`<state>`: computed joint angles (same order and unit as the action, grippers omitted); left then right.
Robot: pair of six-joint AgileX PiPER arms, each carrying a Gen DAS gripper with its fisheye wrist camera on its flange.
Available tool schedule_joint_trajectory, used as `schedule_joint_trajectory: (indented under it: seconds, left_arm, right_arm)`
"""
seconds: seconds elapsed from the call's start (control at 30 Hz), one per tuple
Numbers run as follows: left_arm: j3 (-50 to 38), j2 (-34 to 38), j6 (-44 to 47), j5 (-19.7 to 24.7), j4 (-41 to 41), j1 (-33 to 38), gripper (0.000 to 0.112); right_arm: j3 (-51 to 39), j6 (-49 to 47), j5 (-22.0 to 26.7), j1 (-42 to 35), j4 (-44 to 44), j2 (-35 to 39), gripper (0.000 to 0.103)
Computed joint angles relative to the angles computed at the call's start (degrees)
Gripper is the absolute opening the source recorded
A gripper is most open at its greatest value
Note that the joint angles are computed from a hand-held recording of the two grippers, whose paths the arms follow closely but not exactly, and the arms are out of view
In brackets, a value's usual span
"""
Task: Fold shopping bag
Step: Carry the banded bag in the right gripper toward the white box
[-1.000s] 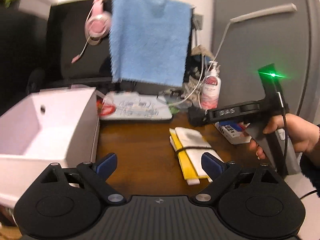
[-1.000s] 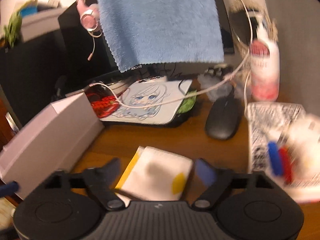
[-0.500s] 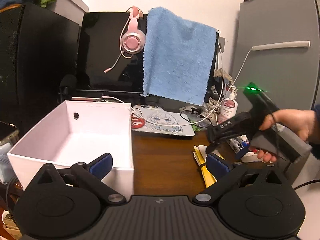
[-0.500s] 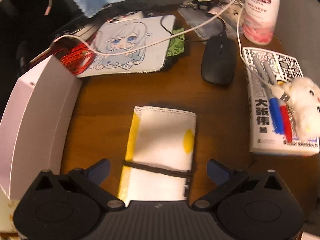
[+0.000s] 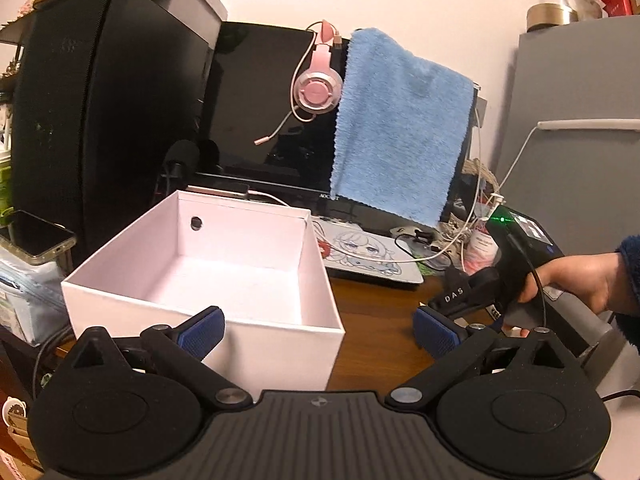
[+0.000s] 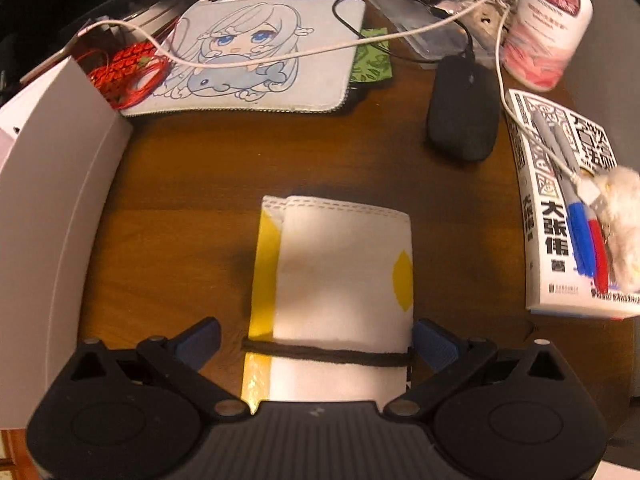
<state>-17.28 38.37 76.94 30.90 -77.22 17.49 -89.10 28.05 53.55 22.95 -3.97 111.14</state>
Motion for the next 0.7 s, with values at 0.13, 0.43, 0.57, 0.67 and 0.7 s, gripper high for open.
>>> schedule_joint_trajectory:
  seconds: [0.13, 0.43, 0.57, 0.67, 0.7]
  left_arm:
    - [0.67, 0.28, 4.06, 3.80, -1.99, 4.25, 0.101]
    - [0.25, 3.77, 10.62, 20.58, -1.87, 22.92, 0.101]
    - [-1.12, 6.39, 13.82, 30.55, -1.27, 35.49, 0.101]
    - [-2.62, 9.64, 15.42, 36.82, -0.72, 42.94, 0.101]
    - [-3.03, 10.30, 15.48, 37.94, -0.54, 44.51, 0.101]
  right_arm:
    - [-1.61, -0.64, 1.42, 0.70, -2.62, 1.58, 0.093]
    - [-1.84, -5.11, 0.25, 0.53, -1.28, -0.68, 0.085]
    - [-7.88, -10.29, 1.08, 1.62, 1.06, -3.75, 0.085]
    - [-17.05, -18.82, 2.16, 3.53, 4.97, -4.34, 0.085]
    - [-20.59, -21.98, 2.65, 4.39, 6.03, -3.88, 0.085]
